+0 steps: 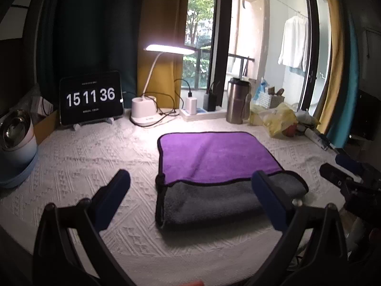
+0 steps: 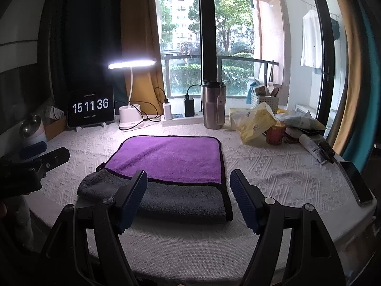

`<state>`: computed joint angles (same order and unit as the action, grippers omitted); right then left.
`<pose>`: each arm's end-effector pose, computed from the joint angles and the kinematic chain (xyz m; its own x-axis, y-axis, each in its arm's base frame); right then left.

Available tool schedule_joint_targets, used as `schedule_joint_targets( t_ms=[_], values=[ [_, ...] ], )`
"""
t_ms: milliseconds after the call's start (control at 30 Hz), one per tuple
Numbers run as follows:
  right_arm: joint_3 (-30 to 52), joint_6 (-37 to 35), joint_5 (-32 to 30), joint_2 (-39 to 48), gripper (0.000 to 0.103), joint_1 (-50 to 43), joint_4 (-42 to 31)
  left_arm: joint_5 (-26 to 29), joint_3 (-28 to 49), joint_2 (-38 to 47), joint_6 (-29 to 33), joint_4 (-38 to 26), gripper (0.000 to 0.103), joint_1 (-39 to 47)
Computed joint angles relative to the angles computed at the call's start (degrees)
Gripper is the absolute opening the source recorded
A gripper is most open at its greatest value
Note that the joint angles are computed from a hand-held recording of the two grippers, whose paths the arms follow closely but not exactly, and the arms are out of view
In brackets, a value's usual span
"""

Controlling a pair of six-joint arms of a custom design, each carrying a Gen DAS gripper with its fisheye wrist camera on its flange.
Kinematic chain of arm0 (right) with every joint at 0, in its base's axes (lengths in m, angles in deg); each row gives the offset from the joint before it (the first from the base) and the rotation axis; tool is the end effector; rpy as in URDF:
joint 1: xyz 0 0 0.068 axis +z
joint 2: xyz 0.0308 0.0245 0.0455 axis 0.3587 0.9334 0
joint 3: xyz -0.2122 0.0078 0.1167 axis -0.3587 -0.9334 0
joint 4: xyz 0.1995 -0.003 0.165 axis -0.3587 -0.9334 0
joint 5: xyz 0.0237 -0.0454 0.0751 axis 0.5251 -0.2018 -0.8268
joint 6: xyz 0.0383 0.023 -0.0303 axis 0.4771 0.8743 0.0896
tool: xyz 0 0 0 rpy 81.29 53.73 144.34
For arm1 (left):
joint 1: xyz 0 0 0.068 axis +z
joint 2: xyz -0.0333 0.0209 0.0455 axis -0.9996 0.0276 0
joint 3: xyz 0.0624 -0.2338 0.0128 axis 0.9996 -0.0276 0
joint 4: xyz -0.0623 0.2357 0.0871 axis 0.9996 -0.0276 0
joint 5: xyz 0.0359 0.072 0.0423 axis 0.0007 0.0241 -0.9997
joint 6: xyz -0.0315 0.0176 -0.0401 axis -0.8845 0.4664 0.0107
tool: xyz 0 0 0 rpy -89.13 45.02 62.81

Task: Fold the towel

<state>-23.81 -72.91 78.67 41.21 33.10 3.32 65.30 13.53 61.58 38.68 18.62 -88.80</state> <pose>0.2654 0.0581 0.1829 -0.4375 -0.1483 -0.8869 -0.2657 0.9636 -0.0301 0.2387 -0.0026 0.1564 -0.4710 -0.0850 -0.8780 -0.0113 0.9958 -0.0903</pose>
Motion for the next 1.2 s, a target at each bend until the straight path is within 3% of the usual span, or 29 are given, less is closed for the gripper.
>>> schedule_joint_targets(
  t_ms=[500, 767, 867, 1033, 1200],
  values=[
    [17.84, -0.47, -3.18, 23.07, 0.072, -5.55, -8.18, 1.22, 15.36, 24.10, -0.33, -3.46, 0.101, 0.46],
    [25.18, -0.60, -2.58, 30.08, 0.069, -5.38, -12.70, 1.40, 22.92, 32.64, 0.01, -8.49, 0.089, 0.62],
    [26.53, -0.72, -2.24, 31.37, 0.067, -5.24, -13.80, 1.89, 24.02, 34.23, 0.32, -9.38, 0.081, 0.74],
    [28.73, -1.04, -2.14, 33.33, 0.058, -5.11, -15.94, 1.03, 25.46, 36.25, 1.33, -10.87, 0.058, 0.18],
    [30.06, -1.67, -1.11, 35.05, 0.031, -4.69, -17.32, 0.96, 25.44, 37.36, 1.68, -10.46, 0.039, 0.20]
  ],
)
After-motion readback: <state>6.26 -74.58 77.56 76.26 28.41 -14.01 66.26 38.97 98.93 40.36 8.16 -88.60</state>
